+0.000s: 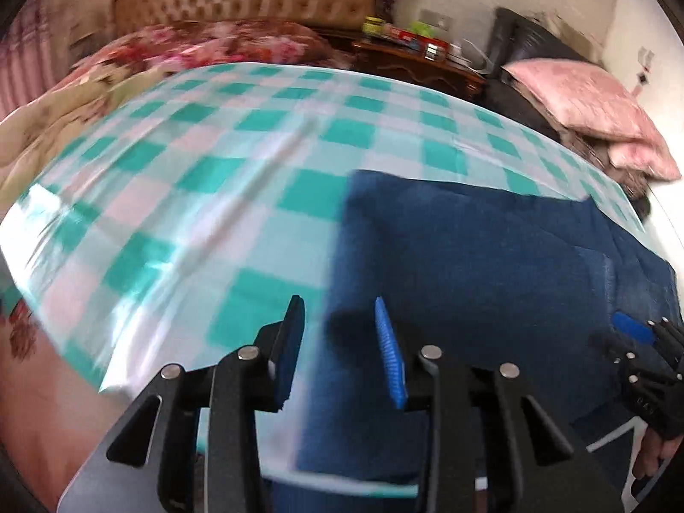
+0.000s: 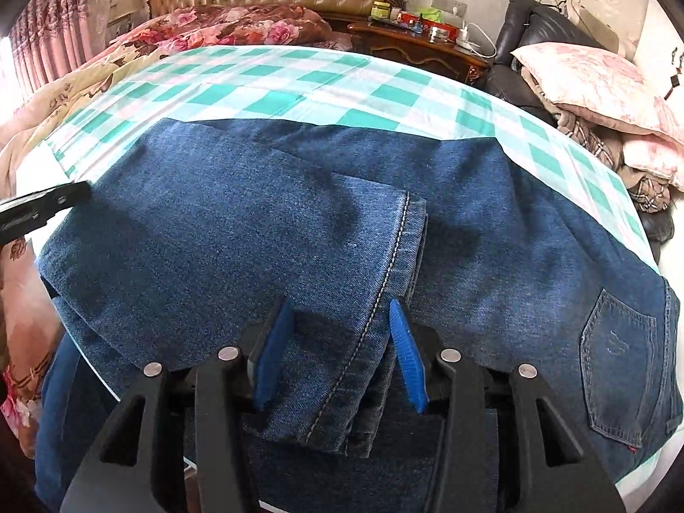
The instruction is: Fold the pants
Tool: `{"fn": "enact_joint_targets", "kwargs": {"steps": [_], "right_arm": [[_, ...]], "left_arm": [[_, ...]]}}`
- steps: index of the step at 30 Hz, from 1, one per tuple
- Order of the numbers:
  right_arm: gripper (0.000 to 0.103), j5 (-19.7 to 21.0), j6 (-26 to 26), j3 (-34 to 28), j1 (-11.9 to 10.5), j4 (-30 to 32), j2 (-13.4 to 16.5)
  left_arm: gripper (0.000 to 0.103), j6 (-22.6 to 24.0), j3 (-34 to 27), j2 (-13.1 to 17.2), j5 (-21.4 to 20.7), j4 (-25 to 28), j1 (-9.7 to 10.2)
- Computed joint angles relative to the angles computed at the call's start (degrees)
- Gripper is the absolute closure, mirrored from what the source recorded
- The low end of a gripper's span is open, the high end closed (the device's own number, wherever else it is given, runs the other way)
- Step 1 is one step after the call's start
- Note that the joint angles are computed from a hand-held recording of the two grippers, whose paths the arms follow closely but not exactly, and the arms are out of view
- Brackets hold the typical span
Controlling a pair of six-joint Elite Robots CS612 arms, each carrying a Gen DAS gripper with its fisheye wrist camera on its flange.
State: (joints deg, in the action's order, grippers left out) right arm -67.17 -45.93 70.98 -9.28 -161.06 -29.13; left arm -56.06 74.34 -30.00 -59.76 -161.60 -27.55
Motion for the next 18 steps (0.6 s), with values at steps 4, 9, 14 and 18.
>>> {"fn": "enact_joint_targets", "kwargs": {"steps": [4, 9, 14, 18], "right_arm": [[0.043, 0.8, 3.5, -1.6, -0.4, 2.8, 0.5], [0.042, 0.6, 7.7, -1.4, -1.0, 3.0, -0.1], [0.047, 0.5, 8.1, 0.7, -1.5, -2.2, -1.0], [0.051, -1.5, 6.5, 0.2, -1.3, -1.0, -0.3]], "left_arm": [[0.069, -3.8, 5.1, -2.0, 2.6, -6.1, -0.26], [0.069, 3.7, 5.8, -1.2, 2.9, -15.3, -1.41], [0.069, 5.6, 4.8, -0.4, 1.5, -11.2, -2.14], [0.065, 4.4, 5.8, -0.4, 1.6, -9.6, -2.32]]}}
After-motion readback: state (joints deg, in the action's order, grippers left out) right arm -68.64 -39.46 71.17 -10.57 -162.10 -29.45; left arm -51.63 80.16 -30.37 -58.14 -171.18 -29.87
